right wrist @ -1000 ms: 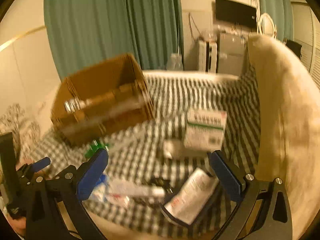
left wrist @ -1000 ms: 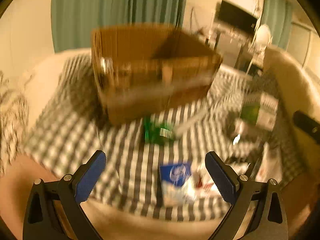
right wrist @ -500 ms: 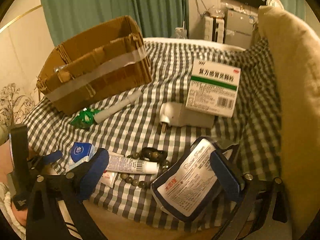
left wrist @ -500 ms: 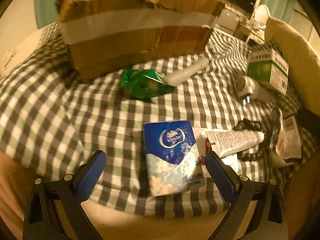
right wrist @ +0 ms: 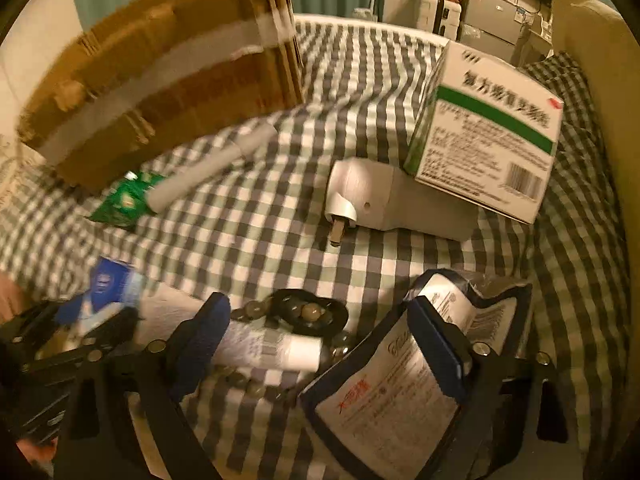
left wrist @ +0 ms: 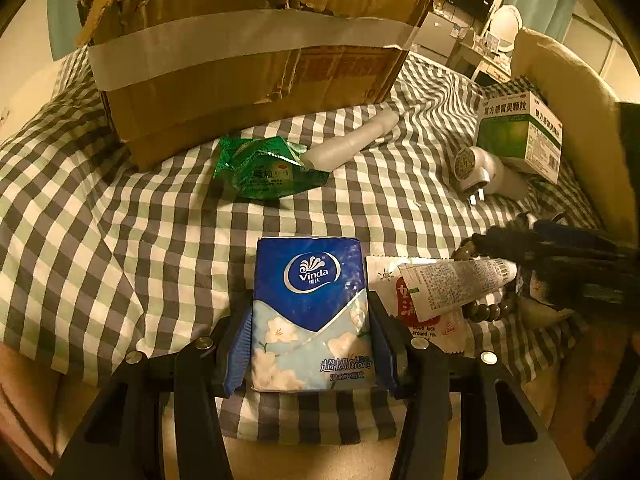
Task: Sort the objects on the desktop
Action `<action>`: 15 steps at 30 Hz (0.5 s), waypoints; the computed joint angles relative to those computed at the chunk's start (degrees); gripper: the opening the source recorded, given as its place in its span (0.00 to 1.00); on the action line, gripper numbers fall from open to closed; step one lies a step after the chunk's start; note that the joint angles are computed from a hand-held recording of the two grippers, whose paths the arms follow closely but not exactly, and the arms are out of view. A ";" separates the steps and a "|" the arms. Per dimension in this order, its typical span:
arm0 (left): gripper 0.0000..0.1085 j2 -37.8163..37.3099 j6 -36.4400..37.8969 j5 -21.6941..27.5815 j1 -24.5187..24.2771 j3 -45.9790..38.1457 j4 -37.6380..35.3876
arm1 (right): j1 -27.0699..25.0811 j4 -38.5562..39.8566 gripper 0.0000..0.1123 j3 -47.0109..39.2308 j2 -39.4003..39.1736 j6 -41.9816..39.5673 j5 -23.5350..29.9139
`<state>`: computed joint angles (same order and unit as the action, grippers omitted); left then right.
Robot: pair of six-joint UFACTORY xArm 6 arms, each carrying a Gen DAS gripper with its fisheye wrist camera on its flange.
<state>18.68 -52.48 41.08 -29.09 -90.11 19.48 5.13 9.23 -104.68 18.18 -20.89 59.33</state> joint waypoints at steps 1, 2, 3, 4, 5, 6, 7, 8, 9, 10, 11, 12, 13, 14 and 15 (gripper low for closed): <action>0.49 -0.04 -0.15 -0.15 0.05 0.06 -0.04 | 0.49 -2.33 0.77 0.08 0.37 0.84 -0.58; 0.49 -0.21 -0.37 -0.45 0.16 0.34 -0.25 | 0.74 -3.47 0.73 0.35 0.43 1.24 -1.01; 0.49 -0.31 -0.39 -0.61 0.25 0.47 -0.53 | 0.90 -4.18 0.71 0.40 0.51 1.44 -0.96; 0.49 -0.63 -0.37 -0.80 0.34 0.88 -0.71 | 1.07 -5.16 0.66 0.89 0.28 1.58 -1.18; 0.49 -0.80 -0.43 -0.97 0.37 1.10 -0.84 | 1.16 -5.77 0.62 1.52 -0.08 1.66 -1.70; 0.49 -0.76 -0.45 -1.01 0.38 1.08 -0.88 | 1.09 -5.68 0.60 1.97 -0.37 1.42 -1.95; 0.49 -0.55 -0.60 -0.93 0.33 0.84 -0.77 | 0.92 -5.07 0.52 2.06 -0.53 1.03 -1.84; 0.49 -0.50 -0.70 -0.89 0.28 0.77 -0.66 | 0.85 -4.91 0.40 2.18 -0.67 0.89 -1.94; 0.49 -0.52 -0.71 -0.81 0.24 0.76 -0.60 | 0.68 -4.11 0.36 2.33 -0.83 0.35 -1.87; 0.49 -0.49 -0.68 -0.85 0.27 0.76 -0.63 | 0.38 -2.14 0.26 2.14 -0.81 -0.84 -1.03; 0.49 -0.62 -0.82 -0.84 0.26 0.88 -0.50 | 0.07 -0.30 0.20 1.69 -0.66 -1.88 0.34; 0.49 -0.68 -0.94 -0.82 0.24 0.94 -0.43 | -0.01 0.30 0.18 1.67 -0.73 -2.42 0.85; 0.49 -0.69 -1.10 -0.79 0.26 0.94 -0.32 | -0.12 1.14 0.14 1.98 -1.06 -3.14 1.10; 0.49 -0.79 -1.29 -0.87 0.33 1.10 -0.20 | -0.23 1.61 0.10 1.98 -1.17 -3.38 1.49; 0.49 -1.08 -1.73 -1.11 0.43 1.52 -0.01 | -0.41 2.11 0.09 1.96 -1.26 -3.54 1.85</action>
